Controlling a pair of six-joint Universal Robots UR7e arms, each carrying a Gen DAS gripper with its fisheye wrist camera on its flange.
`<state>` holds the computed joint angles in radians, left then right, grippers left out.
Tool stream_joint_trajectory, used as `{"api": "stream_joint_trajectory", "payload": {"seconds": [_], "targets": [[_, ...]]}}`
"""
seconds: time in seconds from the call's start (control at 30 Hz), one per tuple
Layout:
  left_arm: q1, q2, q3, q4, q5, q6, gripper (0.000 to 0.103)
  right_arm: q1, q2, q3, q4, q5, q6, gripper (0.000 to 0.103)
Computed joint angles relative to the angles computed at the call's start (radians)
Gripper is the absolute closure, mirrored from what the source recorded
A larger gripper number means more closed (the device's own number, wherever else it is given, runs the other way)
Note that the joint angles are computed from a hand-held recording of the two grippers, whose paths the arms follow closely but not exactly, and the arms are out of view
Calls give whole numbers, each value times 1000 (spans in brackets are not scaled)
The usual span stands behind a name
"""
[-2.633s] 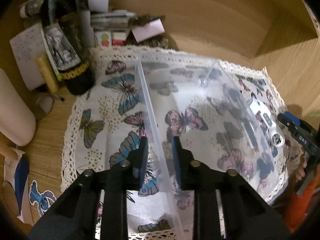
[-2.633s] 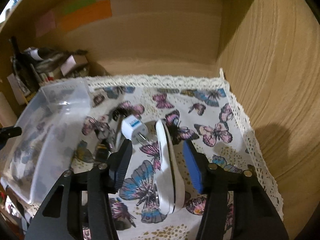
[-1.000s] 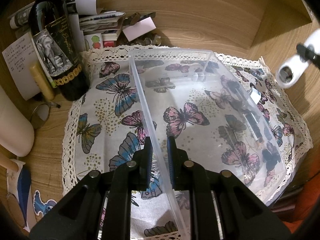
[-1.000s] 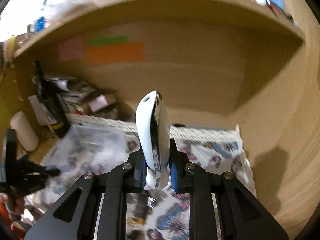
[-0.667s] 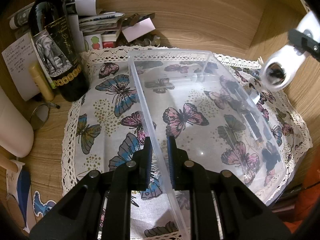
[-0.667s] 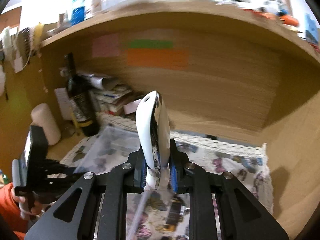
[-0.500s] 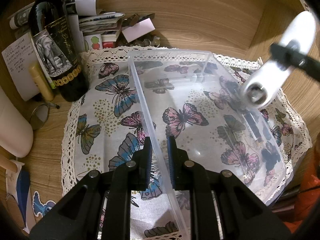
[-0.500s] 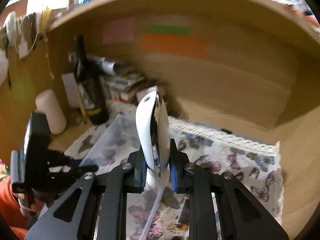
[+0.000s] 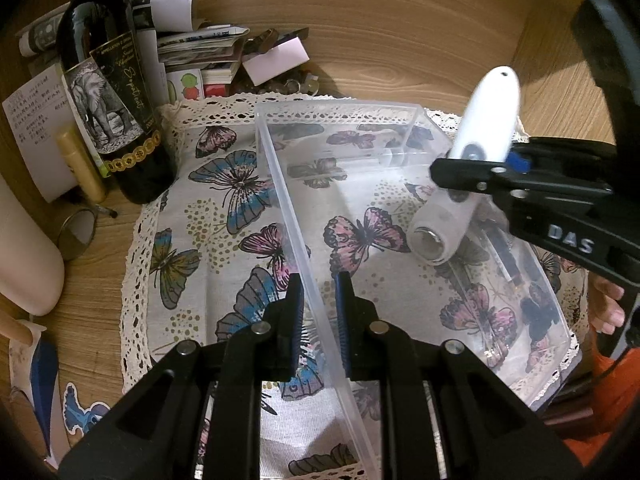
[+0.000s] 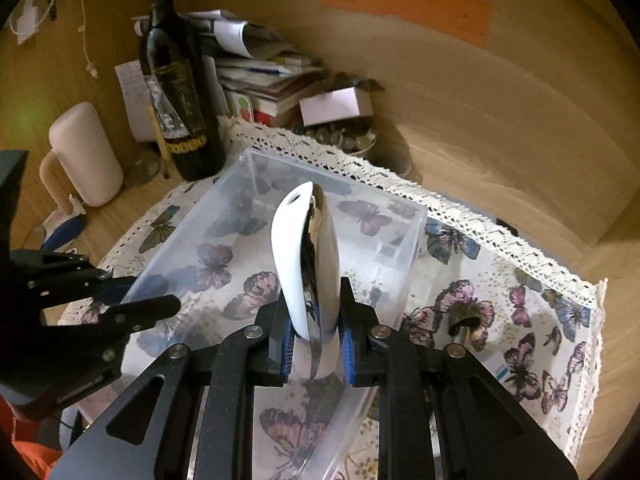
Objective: Organize rigid objects
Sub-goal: 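Lift the white massager with the right tool and lower it into the box, then open the right tool to release the massager and withdraw, then grasp the small yellow-and-black item with the right tool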
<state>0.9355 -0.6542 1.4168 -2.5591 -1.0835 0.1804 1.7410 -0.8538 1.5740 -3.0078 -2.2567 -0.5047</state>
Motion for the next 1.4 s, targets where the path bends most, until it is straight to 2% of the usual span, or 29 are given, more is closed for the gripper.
{"api": "stream_joint_trajectory", "payload": {"seconds": [0.2,0.37,0.5,0.63,0.73,0.87,1.03,1.13,1.3,1.4], "targets": [[-1,1,-2,2,1,0,87,-8,21,-40,40,5,1,86],[-2,3,-3,-2,1,0,87,-15,49,-89,84,-20,12,85],[-3,5,-4,-6,7,3,87,-21,44,-91,108,-16,37,81],[-7,8,-3,-10,18,9,87,-14,10,-37,28,-1,19,72],[-7,7,-2,-10,18,8,87,-4,-14,3,-53,-13,-3,68],[-5,5,-1,-10,13,5,87,4,-53,59,-165,-37,-41,57],[-4,5,-2,-9,10,11,87,2,-102,138,-265,-74,-50,55],[-3,3,1,-9,9,16,87,3,-116,191,-332,-126,-52,54],[-5,-1,8,-14,7,21,87,-13,-144,265,-353,-161,-2,54],[-5,-2,10,-16,7,22,87,-33,-154,290,-321,-161,42,54]]}}
